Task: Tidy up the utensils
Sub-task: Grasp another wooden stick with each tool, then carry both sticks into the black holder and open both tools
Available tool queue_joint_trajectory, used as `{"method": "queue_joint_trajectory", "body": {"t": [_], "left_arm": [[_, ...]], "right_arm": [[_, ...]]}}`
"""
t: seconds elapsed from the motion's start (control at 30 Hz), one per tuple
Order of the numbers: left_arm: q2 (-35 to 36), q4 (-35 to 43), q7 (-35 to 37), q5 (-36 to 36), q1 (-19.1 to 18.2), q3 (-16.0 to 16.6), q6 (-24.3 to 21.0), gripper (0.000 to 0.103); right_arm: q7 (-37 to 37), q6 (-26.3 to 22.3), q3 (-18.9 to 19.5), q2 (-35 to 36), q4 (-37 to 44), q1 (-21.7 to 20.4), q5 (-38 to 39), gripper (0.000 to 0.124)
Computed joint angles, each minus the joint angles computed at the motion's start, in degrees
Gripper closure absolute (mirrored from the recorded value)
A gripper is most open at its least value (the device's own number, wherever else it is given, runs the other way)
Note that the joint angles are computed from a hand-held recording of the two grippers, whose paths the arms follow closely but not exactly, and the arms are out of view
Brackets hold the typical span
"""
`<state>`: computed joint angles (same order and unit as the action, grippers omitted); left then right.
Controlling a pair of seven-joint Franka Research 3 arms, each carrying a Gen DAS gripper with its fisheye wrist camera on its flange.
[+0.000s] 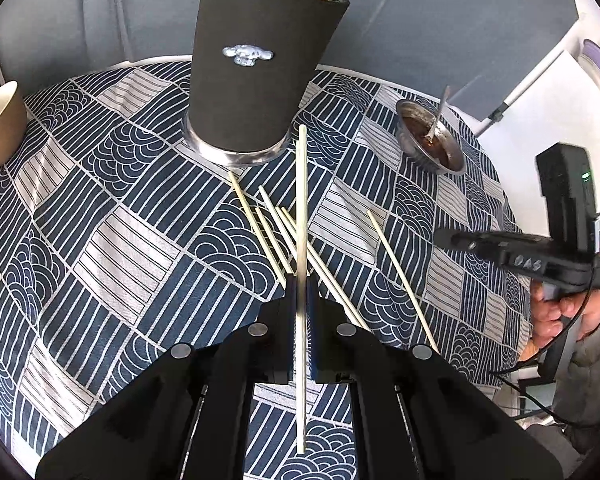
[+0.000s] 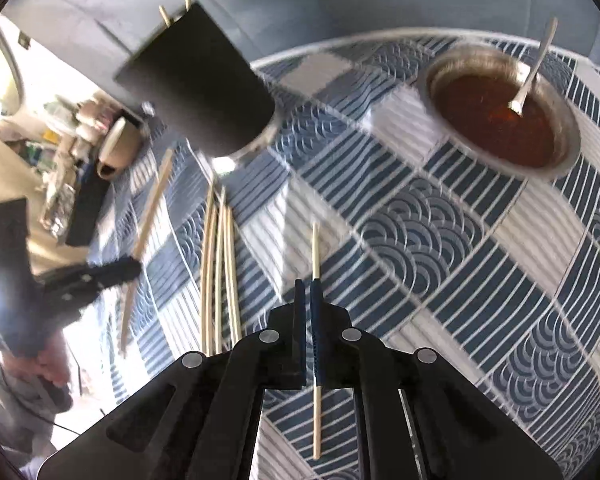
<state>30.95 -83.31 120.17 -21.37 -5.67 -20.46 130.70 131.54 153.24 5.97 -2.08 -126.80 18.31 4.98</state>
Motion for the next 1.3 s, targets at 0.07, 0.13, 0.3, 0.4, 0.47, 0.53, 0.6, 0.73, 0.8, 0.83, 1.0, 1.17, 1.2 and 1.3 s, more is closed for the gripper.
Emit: {"method": "queue_joint_trajectory", "body": {"t": [0.07,0.13,0.3,0.4,0.47,0.53,0.6,0.73,0.8,0.83,1.0,1.17,1.2,1.3], "left_arm": [[-0.14,0.08,0.75,0.22,0.24,0.02,-0.27,0.098],[0.01,0.44,1.48,-0.20,0.76,-0.12,-1.03,0.098],[-0.16,0.05,2.48,-2.07,2.02,-0.17,-1.61,0.098],[-0.67,-0.69,2.72,-2.36,2.42,0.29,-1.62,0.098],[-0.55,-0.37,2.82,-2.71,2.87,0.41,-2.50,0.098],[-0.65,-0.38,3.35,-3.85,3.61,0.30,-2.54,0.098],[-0.72,-0.16,3.45,-4.48,3.99,0.42,-2.58,0.098],[-0.92,0.53,4.02,-5.42,4.69,0.56,-3.01,0.098],[-0.98,1.05,4.01,-5.22,4.70,0.83,-3.60,0.098],[-0.82,1.78,3.41,-4.64,4.50,1.19,-4.32,0.098],[0.62,5.75,0.34,-1.36,3.52,2.42,-8.10,0.098],[0.26,6.74,0.87,-0.90,3.71,2.11,-8.16,0.098],[0.29,7.20,1.02,-1.00,3.73,2.01,-8.21,0.098],[0.56,8.98,1.91,-1.04,3.54,1.74,-7.81,0.098]], "right_arm": [[2.30,-2.37,0.39,1.03,1.17,0.23,-2.91,0.118],[4.28,-5.62,0.51,2.49,2.82,0.73,-5.00,0.118],[6.99,-12.87,0.07,5.99,7.02,2.45,-8.17,0.101],[8.38,-16.66,-0.34,7.69,9.53,3.53,-10.93,0.101],[9.05,-19.15,-0.56,8.84,11.52,4.27,-12.71,0.103],[10.14,-24.56,-0.70,11.20,15.68,5.53,-15.69,0.104],[11.28,-29.04,-1.01,13.14,19.15,6.98,-18.58,0.100],[12.15,-27.29,-1.36,13.16,19.13,7.24,-16.65,0.108],[13.04,-25.66,-1.65,12.41,17.88,7.40,-17.02,0.113],[13.96,-23.92,-1.83,11.53,16.39,7.21,-16.78,0.118],[17.39,-9.84,-1.57,5.36,5.36,4.50,-9.08,0.119],[15.72,6.76,0.08,0.70,-2.99,3.20,1.28,0.119],[16.33,7.53,0.42,0.23,-2.88,3.02,0.08,0.119],[16.98,8.90,1.03,-0.47,-1.15,2.29,-3.02,0.119]]}}
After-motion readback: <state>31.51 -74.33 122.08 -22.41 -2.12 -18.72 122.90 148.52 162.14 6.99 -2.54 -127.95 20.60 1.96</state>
